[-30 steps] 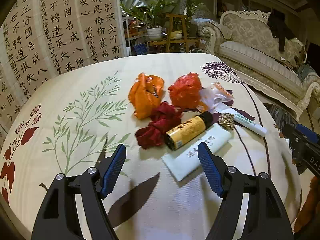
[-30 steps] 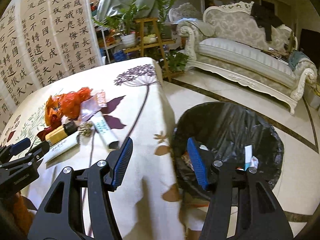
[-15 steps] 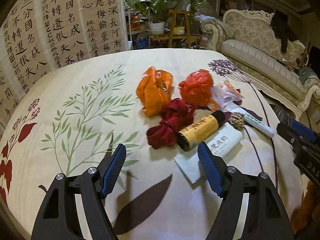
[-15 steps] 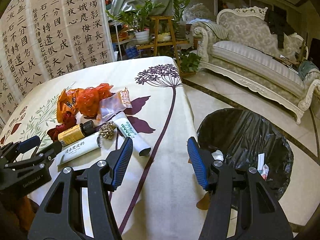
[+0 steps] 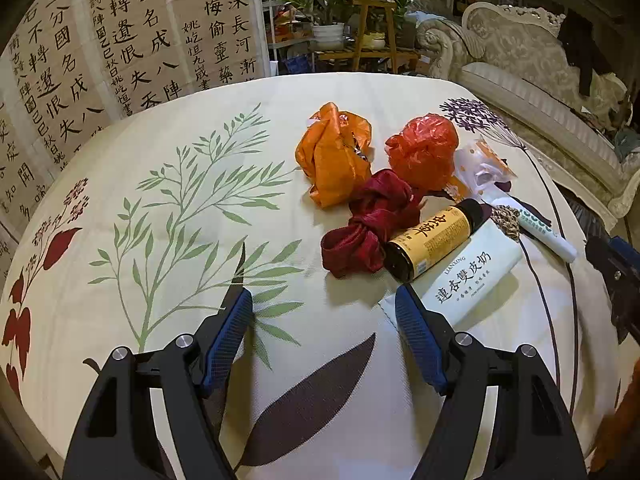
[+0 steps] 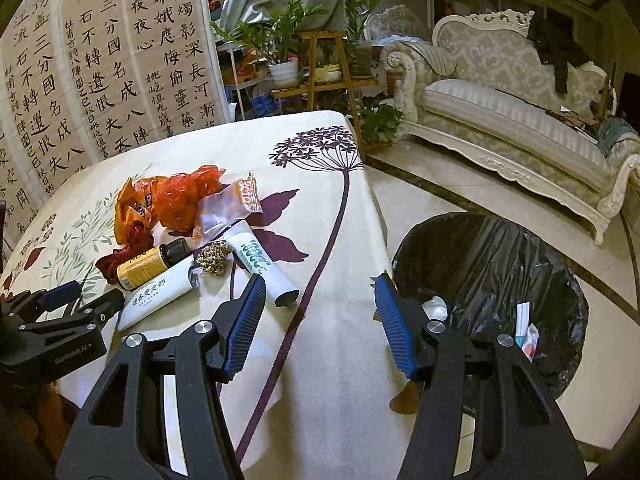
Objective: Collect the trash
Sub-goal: 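Move both open grippers back over the items on the table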
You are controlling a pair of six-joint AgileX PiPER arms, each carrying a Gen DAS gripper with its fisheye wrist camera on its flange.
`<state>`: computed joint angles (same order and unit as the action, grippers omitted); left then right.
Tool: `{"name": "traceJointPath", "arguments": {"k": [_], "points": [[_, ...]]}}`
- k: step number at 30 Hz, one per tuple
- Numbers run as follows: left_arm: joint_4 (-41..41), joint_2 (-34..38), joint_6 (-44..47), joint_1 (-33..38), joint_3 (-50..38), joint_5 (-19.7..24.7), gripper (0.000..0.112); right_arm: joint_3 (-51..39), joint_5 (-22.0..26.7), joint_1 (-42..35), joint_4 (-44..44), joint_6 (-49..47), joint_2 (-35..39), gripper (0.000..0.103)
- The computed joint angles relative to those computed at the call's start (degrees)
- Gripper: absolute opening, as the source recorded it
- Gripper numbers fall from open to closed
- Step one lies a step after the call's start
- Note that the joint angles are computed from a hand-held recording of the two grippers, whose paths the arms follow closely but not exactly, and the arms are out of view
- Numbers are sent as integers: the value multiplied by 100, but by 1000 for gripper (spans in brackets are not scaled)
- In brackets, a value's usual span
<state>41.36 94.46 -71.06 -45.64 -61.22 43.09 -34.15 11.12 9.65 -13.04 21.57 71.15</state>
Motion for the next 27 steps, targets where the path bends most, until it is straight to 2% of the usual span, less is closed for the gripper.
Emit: {"name": "traceJointPath", "arguments": {"k": [17,27], "points": [[-194,0,91,-568,-32,-82,72,267,-44,-371,1572,-1654,-354,55],[26,69,141,-804,-348,-17,72,431,21,-892,3153,-3361,-531,55]]}}
